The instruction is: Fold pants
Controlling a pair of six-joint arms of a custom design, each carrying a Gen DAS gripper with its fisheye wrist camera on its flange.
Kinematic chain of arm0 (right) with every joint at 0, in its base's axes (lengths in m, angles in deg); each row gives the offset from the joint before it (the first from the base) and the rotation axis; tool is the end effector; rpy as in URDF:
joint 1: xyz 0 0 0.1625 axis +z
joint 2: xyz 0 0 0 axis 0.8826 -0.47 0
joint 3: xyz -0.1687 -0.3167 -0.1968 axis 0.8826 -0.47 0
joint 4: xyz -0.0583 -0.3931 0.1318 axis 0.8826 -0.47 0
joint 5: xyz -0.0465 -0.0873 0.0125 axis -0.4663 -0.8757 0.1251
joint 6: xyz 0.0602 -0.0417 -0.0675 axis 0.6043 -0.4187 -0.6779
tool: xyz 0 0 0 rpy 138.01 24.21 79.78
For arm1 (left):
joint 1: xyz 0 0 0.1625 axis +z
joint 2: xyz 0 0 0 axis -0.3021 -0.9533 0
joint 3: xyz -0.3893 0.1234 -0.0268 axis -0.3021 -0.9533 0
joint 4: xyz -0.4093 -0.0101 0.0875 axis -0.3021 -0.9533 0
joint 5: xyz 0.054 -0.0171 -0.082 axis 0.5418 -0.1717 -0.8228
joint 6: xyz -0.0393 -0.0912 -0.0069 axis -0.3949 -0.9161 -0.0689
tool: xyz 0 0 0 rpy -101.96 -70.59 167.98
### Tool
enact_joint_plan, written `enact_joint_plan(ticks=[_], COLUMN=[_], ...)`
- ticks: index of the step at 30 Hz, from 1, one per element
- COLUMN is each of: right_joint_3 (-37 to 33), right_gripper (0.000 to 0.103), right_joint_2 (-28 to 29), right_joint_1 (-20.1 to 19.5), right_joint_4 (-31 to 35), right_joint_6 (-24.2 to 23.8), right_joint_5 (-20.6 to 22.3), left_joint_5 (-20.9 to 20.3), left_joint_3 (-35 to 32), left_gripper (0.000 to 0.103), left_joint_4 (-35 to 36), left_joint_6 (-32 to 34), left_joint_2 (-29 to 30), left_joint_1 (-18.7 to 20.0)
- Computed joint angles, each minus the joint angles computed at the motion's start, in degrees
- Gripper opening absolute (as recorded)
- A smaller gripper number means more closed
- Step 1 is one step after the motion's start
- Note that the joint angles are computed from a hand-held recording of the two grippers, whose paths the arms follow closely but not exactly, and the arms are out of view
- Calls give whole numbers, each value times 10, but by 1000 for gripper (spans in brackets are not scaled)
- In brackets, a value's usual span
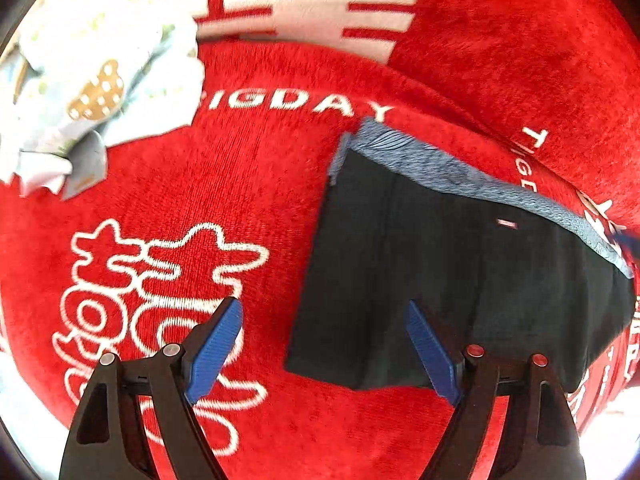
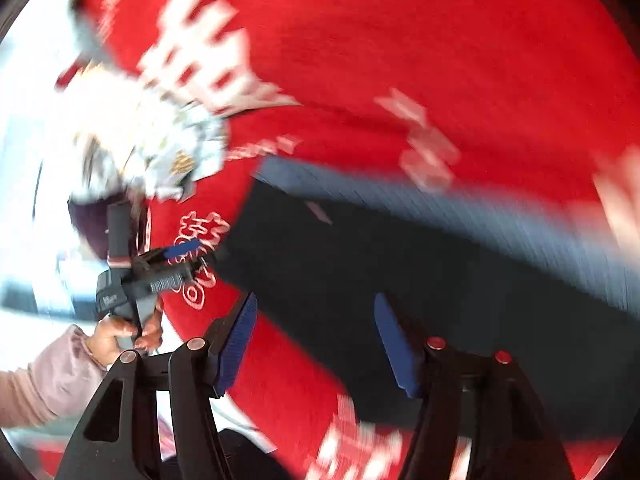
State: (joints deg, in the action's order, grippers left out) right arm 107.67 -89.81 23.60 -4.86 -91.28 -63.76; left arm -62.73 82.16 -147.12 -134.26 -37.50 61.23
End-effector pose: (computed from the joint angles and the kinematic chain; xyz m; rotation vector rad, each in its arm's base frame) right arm 0.0511 -0.6903 0.4264 0.5436 -2.8209 -0.2504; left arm -0.4037 -0.6466 0.0661 -0.1382 2.4650 -0.3157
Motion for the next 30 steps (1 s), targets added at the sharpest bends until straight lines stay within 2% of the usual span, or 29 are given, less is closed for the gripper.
enact_joint_plan(ticks=[3, 7, 10, 11, 12, 13, 14, 15, 16, 17, 20, 22, 24, 25, 27, 28, 30], right_joint_3=[-64, -94, -80, -79, -75, -76, -79, -94, -118, -134, -158, -179, -168, -153, -106, -100, -92], right_gripper=[59, 58, 58, 58, 57, 55, 50, 36, 17, 5, 3, 3, 3, 3, 4, 5, 16], right_joint_2=[107, 191, 215, 223, 225, 229, 233, 242, 254, 261, 260, 260, 251, 247, 242, 247, 250], right_joint_1=[33, 57, 63, 63, 62, 61, 60, 58, 56, 55, 57, 61, 68, 70, 70, 66, 58], right_joint_4=[1, 4, -11, -12, -14, -14, -12, 6, 30, 50, 94, 138, 146, 131, 51, 33, 14], right_joint_6=[-36, -71, -114, -120, -118, -114, -109, -96, -82, -70, -74, -77, -92, -94, -87, -73, -32], right_joint_5=[-30, -87, -141, -154, -161, -169, -176, -177, -170, -170, -137, -107, -99, -101, -149, -162, -172], left_joint_5=[-18, -29, -50, -60, -69, -76, -75, -74, -72, -68, -74, -74, -60, -50, -31, -19, -2], left_joint_3=[33, 90, 102, 114, 111, 111, 118, 118, 117, 121, 155, 176, 191, 197, 207, 202, 192], left_gripper=[85, 82, 68, 64, 52, 51, 51, 50, 47, 45, 34, 34, 34, 34, 34, 34, 34], left_joint_4=[-48, -139, -192, -217, -227, -231, -239, -243, -244, -243, -255, -248, -221, -205, -184, -170, -164], left_joint_6=[54, 120, 147, 154, 163, 167, 171, 176, 179, 177, 162, 145, 118, 96, 57, 39, 34], left_joint_2=[-13, -38, -39, -45, -42, -42, -45, -44, -43, -46, -71, -90, -101, -103, -113, -116, -115], left_joint_1=[13, 21, 30, 34, 40, 45, 45, 47, 49, 48, 39, 31, 22, 17, 12, 10, 5])
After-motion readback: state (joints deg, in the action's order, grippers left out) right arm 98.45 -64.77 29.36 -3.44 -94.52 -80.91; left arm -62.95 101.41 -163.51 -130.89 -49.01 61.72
